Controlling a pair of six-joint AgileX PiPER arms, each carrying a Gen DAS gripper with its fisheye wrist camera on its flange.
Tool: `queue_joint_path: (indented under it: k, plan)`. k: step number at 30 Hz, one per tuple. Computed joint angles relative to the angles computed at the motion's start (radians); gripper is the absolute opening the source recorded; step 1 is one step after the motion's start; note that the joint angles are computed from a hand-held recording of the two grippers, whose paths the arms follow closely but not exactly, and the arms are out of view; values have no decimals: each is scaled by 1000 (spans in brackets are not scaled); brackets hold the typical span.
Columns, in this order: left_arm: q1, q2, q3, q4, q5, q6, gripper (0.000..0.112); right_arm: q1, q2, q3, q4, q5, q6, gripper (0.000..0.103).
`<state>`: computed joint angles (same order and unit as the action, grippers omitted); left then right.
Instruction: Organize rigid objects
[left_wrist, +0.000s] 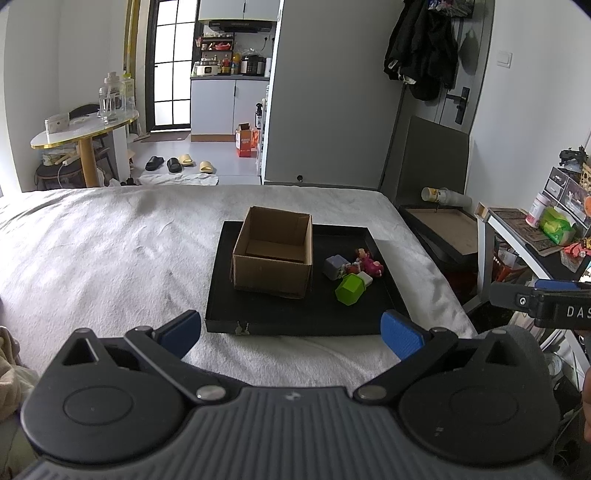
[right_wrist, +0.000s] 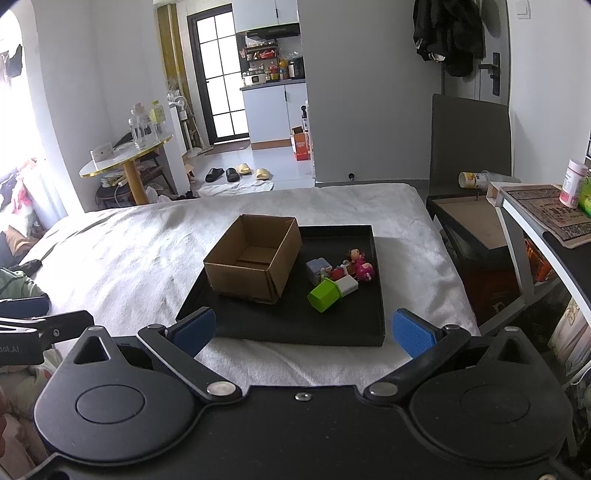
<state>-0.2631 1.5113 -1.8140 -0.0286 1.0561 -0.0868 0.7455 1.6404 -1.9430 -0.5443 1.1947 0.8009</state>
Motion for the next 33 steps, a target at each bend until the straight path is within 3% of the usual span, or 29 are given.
queue_joint_path:
  k: [33]
  plan:
    - [-6,-3,-6,-3,5,2,103,9,-6,20,-17,-5,23,103]
